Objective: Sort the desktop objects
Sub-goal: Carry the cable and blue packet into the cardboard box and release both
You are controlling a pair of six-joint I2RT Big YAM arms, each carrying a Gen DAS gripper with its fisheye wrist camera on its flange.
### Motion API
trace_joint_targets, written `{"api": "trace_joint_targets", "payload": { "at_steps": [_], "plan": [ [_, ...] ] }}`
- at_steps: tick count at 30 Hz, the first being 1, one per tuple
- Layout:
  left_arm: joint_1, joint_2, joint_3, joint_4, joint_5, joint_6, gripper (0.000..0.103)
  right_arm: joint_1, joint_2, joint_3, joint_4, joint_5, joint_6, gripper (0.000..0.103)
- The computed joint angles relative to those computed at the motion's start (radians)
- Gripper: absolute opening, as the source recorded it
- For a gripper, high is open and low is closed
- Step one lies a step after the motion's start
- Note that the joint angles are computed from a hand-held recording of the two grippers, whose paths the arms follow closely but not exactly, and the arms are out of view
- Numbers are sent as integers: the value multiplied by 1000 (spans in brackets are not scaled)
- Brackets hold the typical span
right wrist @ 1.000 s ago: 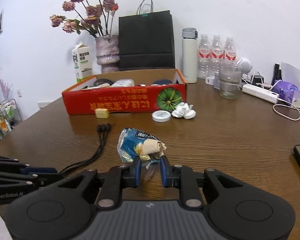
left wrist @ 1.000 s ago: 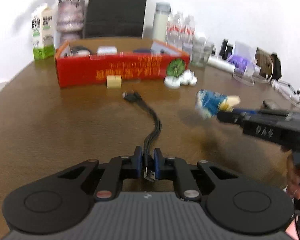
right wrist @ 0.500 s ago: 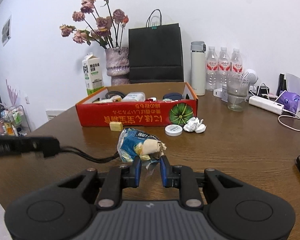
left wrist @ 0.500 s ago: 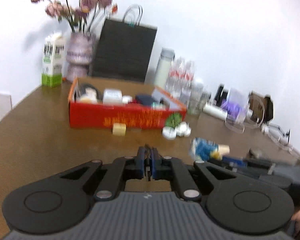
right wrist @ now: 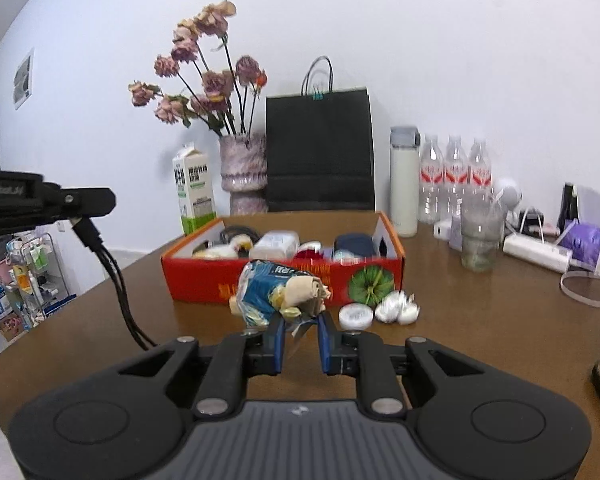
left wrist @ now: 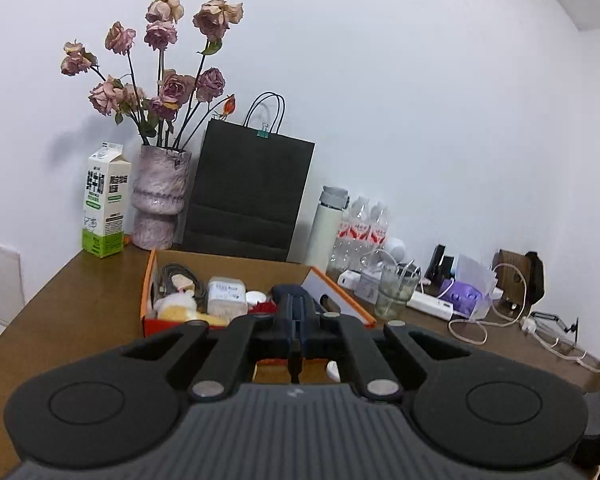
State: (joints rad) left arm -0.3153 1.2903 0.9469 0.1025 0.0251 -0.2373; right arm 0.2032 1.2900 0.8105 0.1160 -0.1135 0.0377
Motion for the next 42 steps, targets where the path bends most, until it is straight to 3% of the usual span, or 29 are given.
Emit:
{"api": "trace_joint_targets", "payload": {
  "at_steps": [6, 12, 22, 29, 33, 35, 39, 42],
  "plan": [
    [21, 33, 42, -3, 25, -30, 4, -5, 29, 43, 13, -15, 16, 16],
    [33, 67, 134, -7, 33, 9, 4, -13, 74, 110, 11, -39, 11, 16],
    [36, 195, 362, -51, 27, 60, 4, -33, 224, 341, -89, -47, -11, 16],
    [45, 362, 553, -112, -50, 72, 4, -44, 361, 528, -197, -20, -38, 16],
    [70, 515, 776, -233, -57, 52, 4, -46, 464, 670, -276, 0, -32, 15],
    [77, 575, 859, -251, -68, 45, 4, -45, 511, 736, -310, 15, -31, 15],
    [83, 654, 880, -164, -93, -14, 4, -40, 587, 822, -350, 46, -40, 16],
    [89, 710, 884, -238, -69, -31, 4, -37, 648, 876, -406, 55, -55, 15]
  ]
}}
